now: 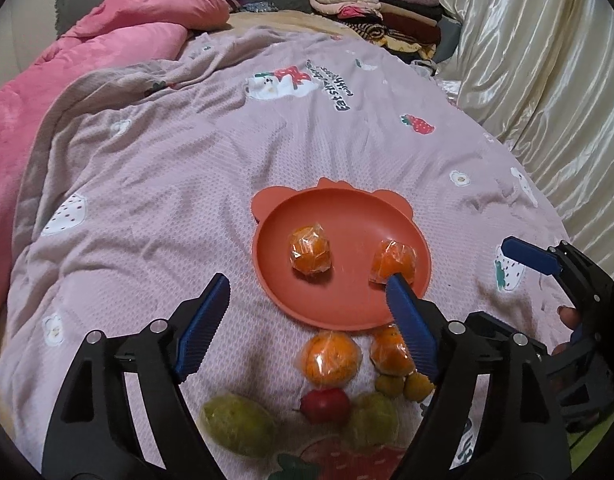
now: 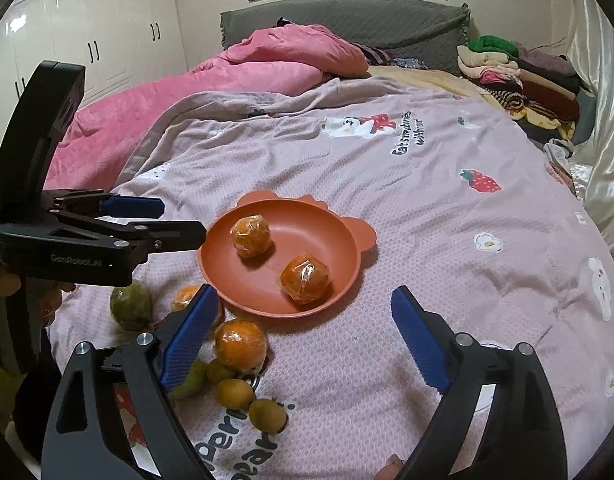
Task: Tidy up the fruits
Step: 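Withdraw both grippers from the plate toward the remaining fruits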
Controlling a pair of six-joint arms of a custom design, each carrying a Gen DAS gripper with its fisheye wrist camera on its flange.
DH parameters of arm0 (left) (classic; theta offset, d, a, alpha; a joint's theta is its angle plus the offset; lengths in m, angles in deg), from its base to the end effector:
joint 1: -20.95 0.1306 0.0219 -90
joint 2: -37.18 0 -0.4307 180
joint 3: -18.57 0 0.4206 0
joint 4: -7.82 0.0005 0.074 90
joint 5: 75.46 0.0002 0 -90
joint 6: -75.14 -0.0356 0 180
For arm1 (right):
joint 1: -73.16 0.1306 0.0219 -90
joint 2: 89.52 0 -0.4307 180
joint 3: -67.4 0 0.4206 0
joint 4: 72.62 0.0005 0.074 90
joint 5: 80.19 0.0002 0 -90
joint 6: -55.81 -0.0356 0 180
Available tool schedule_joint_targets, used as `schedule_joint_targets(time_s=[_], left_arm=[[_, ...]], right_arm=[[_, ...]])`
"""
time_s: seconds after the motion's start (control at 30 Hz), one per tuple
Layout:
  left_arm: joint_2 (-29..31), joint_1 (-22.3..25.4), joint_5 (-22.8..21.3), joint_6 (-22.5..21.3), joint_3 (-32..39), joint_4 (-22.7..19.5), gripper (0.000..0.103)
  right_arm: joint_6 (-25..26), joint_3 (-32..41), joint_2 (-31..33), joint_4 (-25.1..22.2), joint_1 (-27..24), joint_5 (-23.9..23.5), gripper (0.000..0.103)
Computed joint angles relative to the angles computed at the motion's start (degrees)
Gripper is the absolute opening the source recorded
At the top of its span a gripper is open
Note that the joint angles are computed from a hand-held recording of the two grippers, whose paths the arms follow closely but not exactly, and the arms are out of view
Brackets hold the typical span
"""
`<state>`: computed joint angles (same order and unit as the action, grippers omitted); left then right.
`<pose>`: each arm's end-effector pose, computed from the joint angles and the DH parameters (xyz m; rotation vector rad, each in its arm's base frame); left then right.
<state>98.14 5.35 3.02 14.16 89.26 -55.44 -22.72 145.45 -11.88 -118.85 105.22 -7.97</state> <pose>0.2830 -0.0721 0.4906 -0.3714 2.4520 -0.0787 0.3550 0.2346 0.4768 -1.0240 2.1569 0.5395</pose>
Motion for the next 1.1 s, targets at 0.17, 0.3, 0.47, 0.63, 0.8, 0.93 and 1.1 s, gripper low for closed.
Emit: schedule_joint_targets(time_s=[0.17, 0.3, 0.47, 0.63, 0.8, 0.93, 1.1], left_arm=[[-1.4, -1.5, -2.0, 1.0, 0.1, -0.8, 0.08], [-2.3, -2.5, -3.3, 1.8, 0.0, -1.4, 0.083], [-3.4, -3.7, -5.0, 3.0, -0.2, -2.2, 0.086], [-4.7, -4.6, -6.2, 4.1, -0.5, -3.0, 0.088], [-5.5, -5.2, -6.8, 4.8, -0.8, -3.6, 0.089], [-6.5, -5.5, -7.4, 5.6, -1.2, -4.4, 0.09], [-7.9, -6.0, -8.4, 6.4, -1.9, -5.6, 0.09]], right_arm=[[-0.1, -0.4, -1.2, 0.1, 0.1, 0.3, 0.091], [-0.3, -0.7, -2.1, 0.3, 0.2, 0.6, 0.093], [-0.4, -1.0, -3.1, 0.4, 0.4, 1.1, 0.094], [-0.4, -1.6, -4.0, 0.2, 0.6, 1.6, 0.095], [-0.4, -1.8, -4.8, 0.1, 0.9, 1.8, 0.096], [-0.1, -1.9, -5.2, 0.1, 0.8, 2.0, 0.096], [0.4, -2.5, -6.0, -0.5, 0.8, 2.2, 0.096]])
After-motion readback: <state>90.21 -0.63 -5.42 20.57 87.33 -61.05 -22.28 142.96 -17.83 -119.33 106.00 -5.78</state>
